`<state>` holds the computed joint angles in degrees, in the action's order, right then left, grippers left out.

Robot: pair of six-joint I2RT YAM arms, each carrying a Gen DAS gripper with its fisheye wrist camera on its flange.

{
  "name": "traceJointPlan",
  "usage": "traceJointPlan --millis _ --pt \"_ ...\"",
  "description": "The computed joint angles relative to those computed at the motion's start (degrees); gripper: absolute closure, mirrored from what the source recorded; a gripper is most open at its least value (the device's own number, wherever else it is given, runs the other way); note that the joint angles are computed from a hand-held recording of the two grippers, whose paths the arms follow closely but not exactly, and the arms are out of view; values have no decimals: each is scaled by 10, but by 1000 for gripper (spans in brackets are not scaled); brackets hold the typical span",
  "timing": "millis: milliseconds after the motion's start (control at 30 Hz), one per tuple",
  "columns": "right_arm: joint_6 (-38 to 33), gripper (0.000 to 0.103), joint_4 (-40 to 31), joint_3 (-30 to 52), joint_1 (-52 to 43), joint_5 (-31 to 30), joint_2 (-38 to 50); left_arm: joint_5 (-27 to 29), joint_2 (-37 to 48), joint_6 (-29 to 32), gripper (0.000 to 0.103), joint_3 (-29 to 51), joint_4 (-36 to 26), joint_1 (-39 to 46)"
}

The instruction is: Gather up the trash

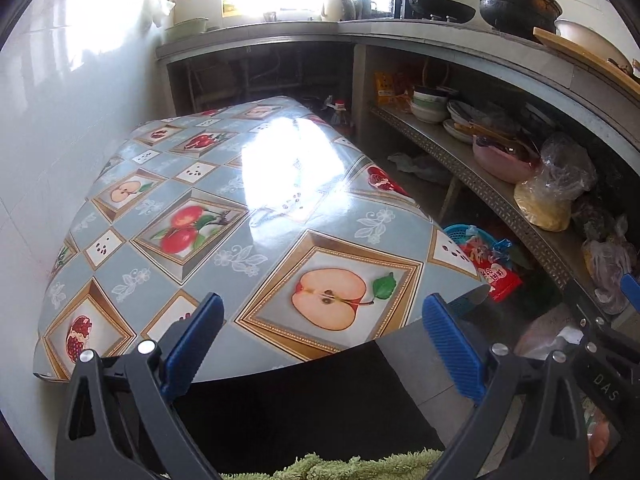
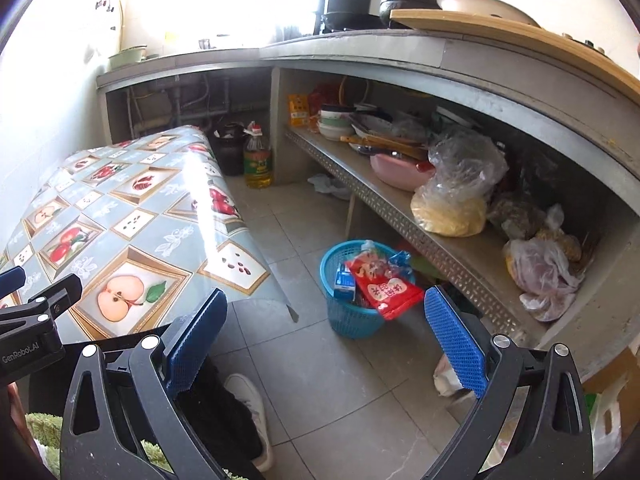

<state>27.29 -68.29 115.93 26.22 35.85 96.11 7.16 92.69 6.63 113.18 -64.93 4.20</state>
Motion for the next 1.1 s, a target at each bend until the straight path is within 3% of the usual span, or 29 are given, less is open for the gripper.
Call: traceJointPlan --millis 1100 --pt "22 8 -28 -6 -6 9 -7 -25 -1 25 6 -3 -17 -35"
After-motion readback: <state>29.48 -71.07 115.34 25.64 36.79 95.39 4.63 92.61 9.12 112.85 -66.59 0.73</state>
